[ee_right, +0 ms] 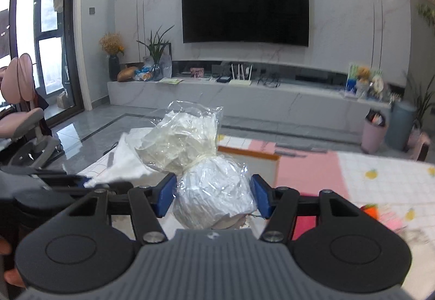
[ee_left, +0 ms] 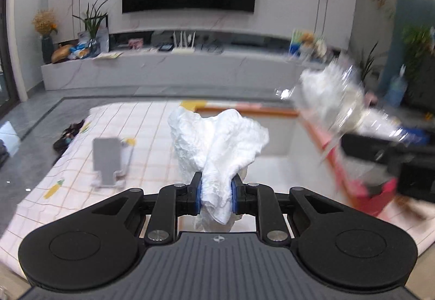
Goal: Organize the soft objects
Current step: 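Lift the bundle with the right gripper while the left carries the tissue toward the beige cup, then drop the bundle into the orange box with the right gripper while the left drops tissue into the cup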
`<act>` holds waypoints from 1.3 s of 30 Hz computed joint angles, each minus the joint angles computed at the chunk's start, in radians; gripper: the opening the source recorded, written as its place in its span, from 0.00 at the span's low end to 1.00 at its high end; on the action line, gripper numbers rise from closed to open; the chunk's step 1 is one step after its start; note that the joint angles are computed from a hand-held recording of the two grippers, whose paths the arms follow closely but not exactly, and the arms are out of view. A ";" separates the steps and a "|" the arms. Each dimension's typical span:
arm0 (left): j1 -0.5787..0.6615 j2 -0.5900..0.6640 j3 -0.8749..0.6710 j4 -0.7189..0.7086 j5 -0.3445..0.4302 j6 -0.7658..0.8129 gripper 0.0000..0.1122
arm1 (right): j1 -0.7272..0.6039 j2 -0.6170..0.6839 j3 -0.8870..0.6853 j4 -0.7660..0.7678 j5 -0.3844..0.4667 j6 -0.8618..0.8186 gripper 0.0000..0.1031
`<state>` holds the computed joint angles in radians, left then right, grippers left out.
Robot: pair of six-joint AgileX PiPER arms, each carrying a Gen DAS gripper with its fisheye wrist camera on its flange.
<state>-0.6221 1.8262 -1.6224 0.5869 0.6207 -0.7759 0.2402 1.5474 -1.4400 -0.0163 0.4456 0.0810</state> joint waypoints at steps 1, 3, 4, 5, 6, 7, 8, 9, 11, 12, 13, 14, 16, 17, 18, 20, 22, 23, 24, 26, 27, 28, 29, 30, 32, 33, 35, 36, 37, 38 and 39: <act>0.013 0.009 0.001 -0.029 -0.004 0.028 0.20 | 0.008 0.016 -0.004 -0.020 -0.006 0.036 0.57; 0.046 0.021 -0.003 -0.143 -0.008 0.118 0.20 | 0.008 0.050 -0.017 0.010 -0.021 0.031 0.57; 0.058 0.039 -0.023 -0.215 0.000 0.174 0.20 | 0.005 0.066 -0.022 0.038 -0.030 0.017 0.57; 0.069 0.046 -0.021 -0.263 -0.005 0.211 0.20 | -0.002 0.081 -0.031 0.073 -0.035 -0.002 0.57; 0.077 0.051 -0.019 -0.300 -0.006 0.244 0.20 | -0.009 0.100 -0.045 0.113 -0.039 -0.022 0.57; 0.080 0.061 -0.030 -0.316 0.005 0.267 0.21 | -0.017 0.113 -0.055 0.150 -0.043 -0.037 0.57; 0.069 0.073 -0.046 -0.292 0.034 0.256 0.23 | -0.029 0.126 -0.059 0.220 -0.050 -0.085 0.57; 0.064 0.072 -0.044 -0.264 0.053 0.245 0.24 | -0.043 0.131 -0.054 0.302 -0.055 -0.153 0.57; 0.054 0.071 -0.041 -0.236 0.068 0.241 0.29 | -0.055 0.155 -0.071 0.388 -0.047 -0.225 0.57; 0.069 0.076 -0.058 -0.282 0.077 0.288 0.34 | -0.056 0.163 -0.074 0.372 -0.049 -0.202 0.57; 0.076 0.076 -0.058 -0.316 0.081 0.325 0.36 | -0.055 0.170 -0.079 0.342 -0.047 -0.163 0.57; 0.073 0.066 -0.044 -0.335 0.073 0.360 0.45 | -0.057 0.175 -0.081 0.343 -0.046 -0.157 0.57; 0.066 0.063 -0.046 -0.334 0.075 0.392 0.57 | -0.062 0.186 -0.088 0.372 -0.027 -0.175 0.57; 0.057 0.058 -0.044 -0.323 0.084 0.384 0.60 | -0.063 0.190 -0.093 0.376 -0.015 -0.173 0.57; 0.050 0.053 -0.042 -0.314 0.092 0.375 0.62 | -0.063 0.191 -0.091 0.377 -0.011 -0.171 0.57; 0.044 0.047 -0.037 -0.295 0.097 0.351 0.68 | -0.059 0.190 -0.083 0.363 -0.010 -0.157 0.57; 0.041 0.039 -0.035 -0.261 0.112 0.309 0.72 | -0.057 0.185 -0.079 0.345 0.002 -0.143 0.57; 0.043 0.025 -0.025 -0.266 0.113 0.308 0.72 | -0.055 0.186 -0.081 0.338 0.011 -0.139 0.57; 0.052 0.010 -0.017 -0.291 0.110 0.320 0.72 | -0.055 0.182 -0.079 0.335 0.020 -0.139 0.57; 0.077 -0.024 0.009 -0.350 0.092 0.344 0.72 | -0.042 0.190 -0.101 0.297 0.054 -0.105 0.57; 0.088 -0.046 0.028 -0.373 0.079 0.346 0.73 | -0.037 0.190 -0.109 0.278 0.072 -0.087 0.57; 0.090 -0.061 0.036 -0.360 0.079 0.322 0.74 | -0.028 0.197 -0.127 0.253 0.091 -0.056 0.57; 0.089 -0.074 0.038 -0.320 0.090 0.274 0.76 | -0.021 0.203 -0.140 0.243 0.105 -0.037 0.57; 0.091 -0.077 0.027 -0.298 0.114 0.245 0.76 | -0.014 0.210 -0.156 0.249 0.120 -0.024 0.57; 0.111 -0.068 -0.013 -0.296 0.167 0.227 0.76 | -0.009 0.214 -0.161 0.311 0.123 -0.031 0.57; 0.124 -0.066 -0.021 -0.297 0.175 0.223 0.76 | -0.008 0.220 -0.171 0.359 0.127 -0.048 0.57; 0.141 -0.063 -0.021 -0.267 0.183 0.187 0.76 | -0.006 0.234 -0.193 0.459 0.127 -0.076 0.57; 0.145 -0.063 -0.014 -0.247 0.184 0.169 0.76 | -0.004 0.240 -0.207 0.502 0.128 -0.083 0.57; 0.149 -0.059 -0.013 -0.226 0.192 0.152 0.76 | 0.000 0.245 -0.225 0.530 0.127 -0.085 0.57; 0.152 -0.053 -0.013 -0.208 0.204 0.141 0.76 | 0.005 0.249 -0.247 0.538 0.126 -0.078 0.57; 0.156 -0.048 -0.015 -0.196 0.216 0.135 0.76 | 0.016 0.251 -0.274 0.514 0.128 -0.051 0.57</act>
<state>-0.4665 1.7781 -1.6375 0.3904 0.8367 -0.6411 0.2562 1.7986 -1.7144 0.4974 0.5737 0.0303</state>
